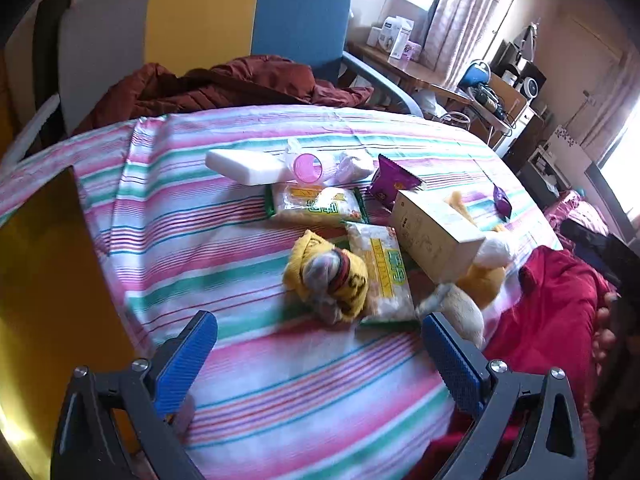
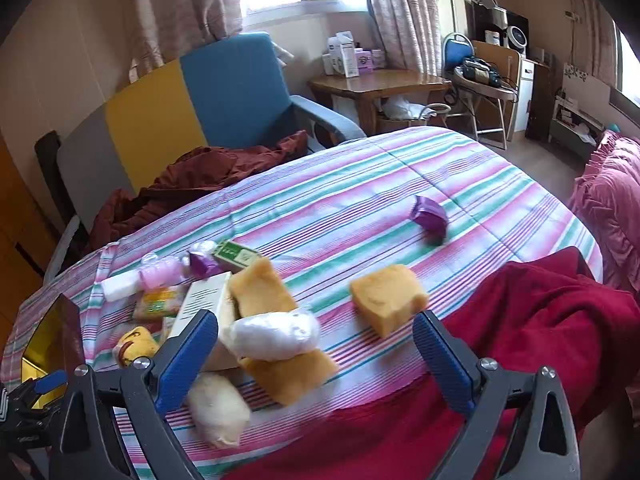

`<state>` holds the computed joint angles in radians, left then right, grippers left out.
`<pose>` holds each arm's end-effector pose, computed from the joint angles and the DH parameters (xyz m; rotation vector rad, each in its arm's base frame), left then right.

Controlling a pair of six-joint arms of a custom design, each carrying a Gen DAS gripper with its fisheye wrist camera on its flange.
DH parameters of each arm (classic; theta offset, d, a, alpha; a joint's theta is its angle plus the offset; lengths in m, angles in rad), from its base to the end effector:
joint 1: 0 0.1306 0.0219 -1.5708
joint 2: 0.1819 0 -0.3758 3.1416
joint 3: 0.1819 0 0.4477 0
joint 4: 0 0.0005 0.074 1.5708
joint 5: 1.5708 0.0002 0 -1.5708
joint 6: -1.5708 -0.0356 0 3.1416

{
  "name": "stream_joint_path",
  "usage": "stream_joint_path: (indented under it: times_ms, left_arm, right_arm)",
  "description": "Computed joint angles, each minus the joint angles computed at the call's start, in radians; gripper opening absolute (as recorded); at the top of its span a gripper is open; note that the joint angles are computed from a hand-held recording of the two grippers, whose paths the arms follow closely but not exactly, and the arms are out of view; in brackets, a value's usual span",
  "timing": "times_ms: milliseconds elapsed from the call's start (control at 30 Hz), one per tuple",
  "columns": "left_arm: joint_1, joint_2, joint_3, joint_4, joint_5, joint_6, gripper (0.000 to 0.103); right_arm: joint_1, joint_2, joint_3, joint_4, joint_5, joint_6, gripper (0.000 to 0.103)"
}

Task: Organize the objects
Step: 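Move both grippers toward the scattered items on the striped sheet, then grasp the yellow knitted plush with the left gripper while the right grasps a tan sponge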

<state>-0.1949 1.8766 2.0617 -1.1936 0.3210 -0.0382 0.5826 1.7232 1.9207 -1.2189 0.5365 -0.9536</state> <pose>0.6799 -0.1462 0.4537 0.4178 2.5362 -0.4725 0.5436 0.3358 0.4841 0.6219 2.3114 -0.0045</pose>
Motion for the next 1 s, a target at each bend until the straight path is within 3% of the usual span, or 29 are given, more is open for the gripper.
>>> stream_joint_path:
  times_ms: [100,200,367,533,733,800,833,867,933,1000]
  left_arm:
    - [-0.005,0.037,0.040,0.002,0.001,0.024,0.103]
    - [-0.012,0.044,0.032,0.061,-0.025,0.026,0.103]
    - [-0.010,0.117,0.122,0.019,-0.007,0.060,0.103]
    - [-0.011,0.203,0.238,-0.084,-0.009,0.087,0.103]
    - [-0.010,0.241,0.286,-0.096,-0.008,0.137,0.101]
    - [-0.009,0.249,0.296,-0.096,0.000,0.138,0.097]
    - [-0.010,0.257,0.303,-0.100,0.011,0.134,0.090]
    - [-0.011,0.270,0.319,-0.113,0.015,0.129,0.076]
    - [-0.011,0.315,0.380,-0.178,0.064,0.109,0.056]
    - [-0.011,0.317,0.378,-0.188,0.097,0.103,0.049]
  right_arm:
    - [-0.025,-0.005,-0.002,-0.057,-0.008,0.016,0.100]
    - [-0.058,0.002,0.006,-0.105,-0.065,0.043,0.100]
    - [-0.119,0.066,0.079,-0.195,-0.183,0.116,0.100]
    - [-0.166,0.177,0.206,-0.299,-0.264,0.211,0.100]
    - [-0.202,0.298,0.315,-0.413,-0.363,0.258,0.099]
    - [-0.206,0.313,0.323,-0.431,-0.399,0.265,0.082]
    - [-0.207,0.317,0.324,-0.439,-0.406,0.265,0.078]
    - [-0.206,0.319,0.325,-0.445,-0.402,0.261,0.074]
    - [-0.205,0.309,0.310,-0.438,-0.387,0.247,0.064]
    - [-0.207,0.279,0.268,-0.398,-0.391,0.229,0.060]
